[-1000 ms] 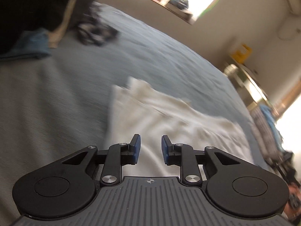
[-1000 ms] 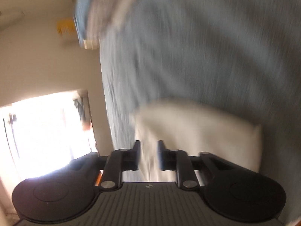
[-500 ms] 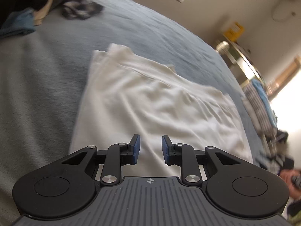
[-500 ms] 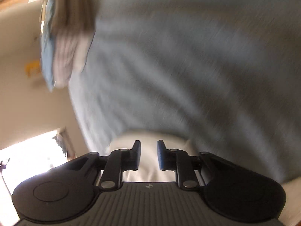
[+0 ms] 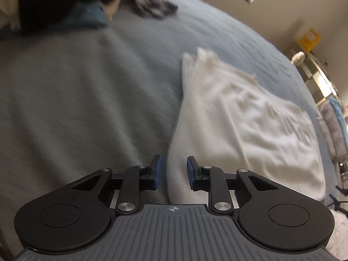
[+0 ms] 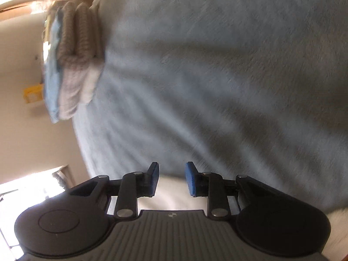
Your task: Fold clothes
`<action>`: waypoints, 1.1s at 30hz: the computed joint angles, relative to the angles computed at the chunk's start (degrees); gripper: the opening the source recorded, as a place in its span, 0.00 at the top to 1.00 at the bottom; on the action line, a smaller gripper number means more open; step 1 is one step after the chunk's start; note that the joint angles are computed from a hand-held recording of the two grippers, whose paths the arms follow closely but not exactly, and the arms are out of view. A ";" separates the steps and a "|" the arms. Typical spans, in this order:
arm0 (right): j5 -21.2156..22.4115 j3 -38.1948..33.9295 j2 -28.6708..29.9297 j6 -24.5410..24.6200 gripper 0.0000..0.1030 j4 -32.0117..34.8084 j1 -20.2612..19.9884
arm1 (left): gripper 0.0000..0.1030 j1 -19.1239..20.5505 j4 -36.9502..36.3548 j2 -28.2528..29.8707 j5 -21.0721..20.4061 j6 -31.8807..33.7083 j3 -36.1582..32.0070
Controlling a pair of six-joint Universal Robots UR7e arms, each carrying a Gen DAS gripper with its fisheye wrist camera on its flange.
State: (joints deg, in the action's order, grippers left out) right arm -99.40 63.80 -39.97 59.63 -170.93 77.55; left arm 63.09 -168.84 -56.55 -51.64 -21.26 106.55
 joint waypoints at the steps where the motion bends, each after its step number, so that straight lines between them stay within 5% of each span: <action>1: 1.89 0.43 -0.42 -1.11 0.72 0.25 -0.15 | 0.77 -0.17 -0.93 -0.28 -0.37 0.76 0.14; 7: 14.57 -11.04 6.78 -4.76 0.72 11.37 1.22 | 0.76 -0.10 -0.95 3.95 -7.82 6.99 -4.60; 12: 19.00 -16.44 11.87 -7.27 0.72 17.87 2.06 | 0.76 1.18 0.65 5.17 -2.30 1.92 -4.57; 15: 17.71 -18.02 13.25 -9.28 0.72 20.24 1.65 | 0.76 1.42 0.26 1.91 0.54 -2.30 -2.11; 17: 18.04 -17.36 13.45 -10.24 0.72 19.07 1.47 | 0.76 0.67 -0.87 0.86 2.86 0.37 -1.59; 25: 17.04 -8.27 7.55 -15.85 0.71 15.99 2.76 | 0.76 2.01 -3.31 8.38 -8.25 11.54 -10.71; 33: 14.22 -5.33 4.69 -22.72 0.71 13.34 3.03 | 0.75 5.11 -5.26 11.10 -4.17 9.11 -17.34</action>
